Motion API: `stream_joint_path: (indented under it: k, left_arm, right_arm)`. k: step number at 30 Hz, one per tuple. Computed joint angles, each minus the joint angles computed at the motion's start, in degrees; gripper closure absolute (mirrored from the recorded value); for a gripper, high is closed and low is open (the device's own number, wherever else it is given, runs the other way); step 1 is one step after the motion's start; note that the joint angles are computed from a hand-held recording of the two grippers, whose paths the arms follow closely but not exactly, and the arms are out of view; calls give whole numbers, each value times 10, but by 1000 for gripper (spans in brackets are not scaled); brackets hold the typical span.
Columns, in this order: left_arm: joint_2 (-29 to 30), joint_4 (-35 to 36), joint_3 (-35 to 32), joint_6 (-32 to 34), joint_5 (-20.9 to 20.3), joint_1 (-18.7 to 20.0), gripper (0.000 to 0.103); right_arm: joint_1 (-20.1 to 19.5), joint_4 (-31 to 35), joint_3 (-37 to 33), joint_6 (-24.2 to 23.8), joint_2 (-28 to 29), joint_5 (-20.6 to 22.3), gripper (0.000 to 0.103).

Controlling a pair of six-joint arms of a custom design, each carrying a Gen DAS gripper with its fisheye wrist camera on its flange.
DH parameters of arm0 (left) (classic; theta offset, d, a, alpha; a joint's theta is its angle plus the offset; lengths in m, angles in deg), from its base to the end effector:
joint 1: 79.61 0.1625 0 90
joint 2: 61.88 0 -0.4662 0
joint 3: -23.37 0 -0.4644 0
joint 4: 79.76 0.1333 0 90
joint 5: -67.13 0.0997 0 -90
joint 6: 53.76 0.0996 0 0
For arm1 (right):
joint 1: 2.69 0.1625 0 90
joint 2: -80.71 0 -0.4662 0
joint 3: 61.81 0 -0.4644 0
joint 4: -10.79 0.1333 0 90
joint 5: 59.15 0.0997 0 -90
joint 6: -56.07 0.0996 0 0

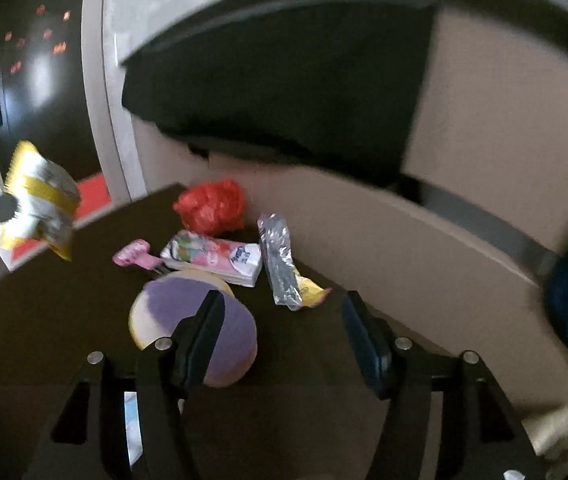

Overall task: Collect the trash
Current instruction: 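Grasp the pink-and-silver candy wrapper with the right tool while the left tool holds the wafer bag, then carry the wafer bag and candy wrapper with both tools over the bin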

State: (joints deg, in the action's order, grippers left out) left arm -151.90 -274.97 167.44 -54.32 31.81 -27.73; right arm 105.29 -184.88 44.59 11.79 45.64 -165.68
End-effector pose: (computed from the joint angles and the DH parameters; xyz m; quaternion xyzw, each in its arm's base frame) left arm -0.0657 -0.4313 0.2943 0.0702 0.8224 -0.4991 0.2639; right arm 0.3055 -0.6015 -0.0322 0.4525 -0.8313 0.2532 0.2002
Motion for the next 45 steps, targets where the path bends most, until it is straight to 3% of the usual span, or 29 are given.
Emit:
stream_joint_path:
  k: [4,10,11,12,13,14,15,21,31,40,45]
  left_arm:
    - [23,-44,-6,46,12,11,101]
    - [24,-35,-12,49,-18,40,101]
    - [22,-33,-12,49,-21,43,101]
    - [21,-32,-12,48,-23,44,101]
    - [20,-32,-11,47,-25,45,101]
    - [18,-31,-11,46,-24,44,101]
    - [17,-31,-10,44,-24,44,101]
    - [-3,-19,0,13,-22,23,101]
    - [-22,1,17,-25,13,-64,101]
    - [36,-10,0,-34,-4,-126,101]
    - [84,-20,-17,-34,-30,-145,101]
  right_arm:
    - [-8,33,-58,-3,43,6,47]
    - [-12,110,-138,69,89,-17,48]
    - [-12,122,-141,74,90,-22,56]
    - [-11,124,-140,70,91,-29,73]
    - [-7,110,-136,58,93,-42,83]
    - [-2,84,-130,38,96,-60,92]
    - [3,64,-119,21,93,-70,94]
    - [25,1,-38,17,33,-71,97]
    - [54,-72,91,31,-103,-43,97]
    - [44,-104,185,42,-233,1,97]
    - [29,-117,220,30,-281,-2,97]
